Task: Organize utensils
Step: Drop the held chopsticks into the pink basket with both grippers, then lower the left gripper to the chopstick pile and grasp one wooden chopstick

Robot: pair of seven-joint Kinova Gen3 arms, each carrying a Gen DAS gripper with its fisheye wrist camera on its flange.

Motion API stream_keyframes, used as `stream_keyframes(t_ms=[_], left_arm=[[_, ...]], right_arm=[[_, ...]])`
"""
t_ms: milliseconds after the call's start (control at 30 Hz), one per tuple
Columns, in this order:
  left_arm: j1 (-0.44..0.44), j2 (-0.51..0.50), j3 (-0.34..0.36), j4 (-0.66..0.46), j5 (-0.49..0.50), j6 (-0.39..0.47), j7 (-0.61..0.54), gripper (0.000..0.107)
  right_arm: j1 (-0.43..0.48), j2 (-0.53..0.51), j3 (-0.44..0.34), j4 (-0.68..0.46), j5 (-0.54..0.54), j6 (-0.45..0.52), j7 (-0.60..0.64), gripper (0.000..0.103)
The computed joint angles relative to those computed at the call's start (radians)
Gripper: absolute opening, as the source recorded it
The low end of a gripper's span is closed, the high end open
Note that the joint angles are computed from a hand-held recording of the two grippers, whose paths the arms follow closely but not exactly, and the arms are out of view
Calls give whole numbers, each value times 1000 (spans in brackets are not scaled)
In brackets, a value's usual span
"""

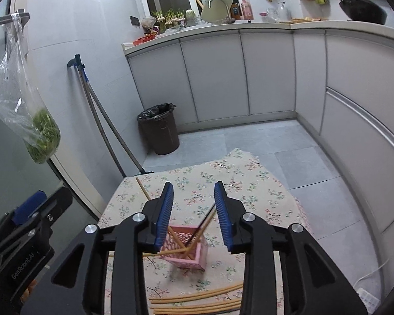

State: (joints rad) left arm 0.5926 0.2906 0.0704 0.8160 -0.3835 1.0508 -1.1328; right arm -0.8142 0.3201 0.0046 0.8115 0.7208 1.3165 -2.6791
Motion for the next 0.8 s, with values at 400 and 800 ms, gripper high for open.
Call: stream_keyframes(t_ms=[400,800], left_arm=[[38,-34,13,105,-93,-16,56,96],[75,21,40,63,-62,64,-73,96]], right_arm=[[-102,-80,-37,194,213,201,-264,96],[-10,-209,-167,387,159,194,-402,96]])
